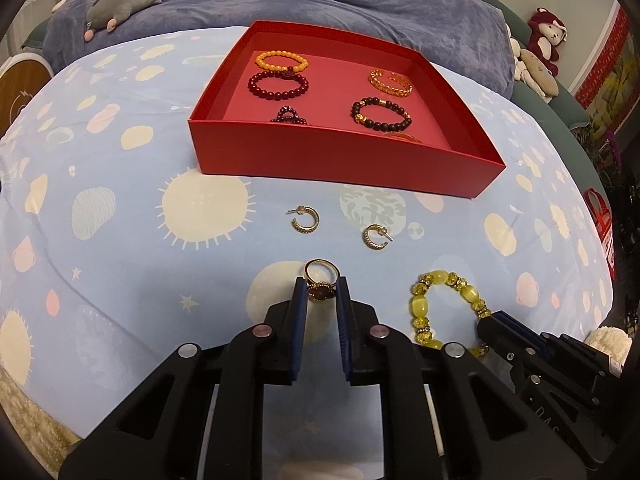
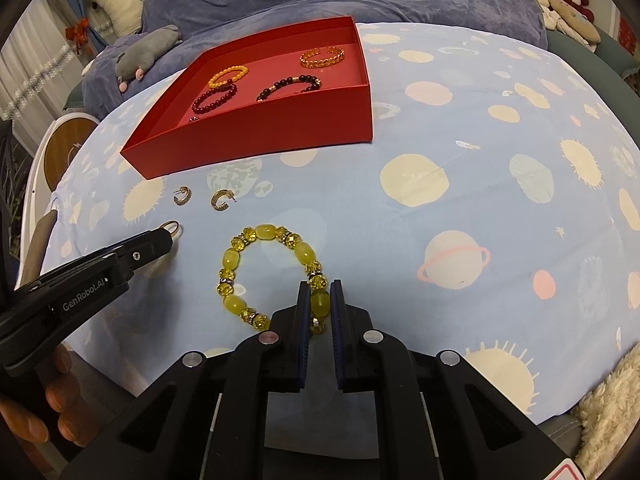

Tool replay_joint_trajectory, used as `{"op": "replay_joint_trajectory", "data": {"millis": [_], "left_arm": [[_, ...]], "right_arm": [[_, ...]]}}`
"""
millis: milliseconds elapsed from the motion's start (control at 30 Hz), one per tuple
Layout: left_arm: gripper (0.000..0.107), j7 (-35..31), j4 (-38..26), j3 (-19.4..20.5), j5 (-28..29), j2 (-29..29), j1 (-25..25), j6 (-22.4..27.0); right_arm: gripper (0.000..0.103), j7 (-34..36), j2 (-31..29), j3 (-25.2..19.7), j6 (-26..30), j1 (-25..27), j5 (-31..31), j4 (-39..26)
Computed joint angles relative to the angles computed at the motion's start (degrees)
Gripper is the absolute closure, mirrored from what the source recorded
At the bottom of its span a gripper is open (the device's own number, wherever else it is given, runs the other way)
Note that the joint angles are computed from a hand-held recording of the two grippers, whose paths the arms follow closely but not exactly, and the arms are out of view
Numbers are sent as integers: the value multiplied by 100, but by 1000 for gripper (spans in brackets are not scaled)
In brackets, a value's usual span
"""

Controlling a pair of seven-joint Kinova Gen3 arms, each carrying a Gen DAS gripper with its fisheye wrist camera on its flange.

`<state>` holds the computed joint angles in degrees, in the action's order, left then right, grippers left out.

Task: Organize jewelry
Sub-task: 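Grasp the yellow glass bead bracelet with the right tool while the left tool grasps the red-stone ring, then carry the yellow bracelet and ring into the red box and open both tools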

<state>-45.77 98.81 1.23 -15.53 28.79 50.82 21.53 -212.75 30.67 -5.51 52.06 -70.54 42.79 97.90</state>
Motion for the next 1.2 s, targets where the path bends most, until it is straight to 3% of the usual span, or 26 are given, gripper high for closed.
{"op": "replay_joint_trajectory", "data": {"millis": [267, 633, 967, 1200], "left_arm": [[93, 169, 342, -9, 2, -377, -79, 10], [93, 505, 397, 119, -404, -818, -115, 262], [93, 375, 85, 462, -480, -916, -423, 550], [93, -123, -697, 586, -307, -586, -653, 827]], "right_arm": [[94, -79, -172, -55, 390, -167, 193, -149], [94, 89, -343, -248, 1010, -220, 372, -545], [94, 327, -487, -283, 1132, -103, 552, -728], [94, 862, -567, -208, 995, 279, 733, -857]]}}
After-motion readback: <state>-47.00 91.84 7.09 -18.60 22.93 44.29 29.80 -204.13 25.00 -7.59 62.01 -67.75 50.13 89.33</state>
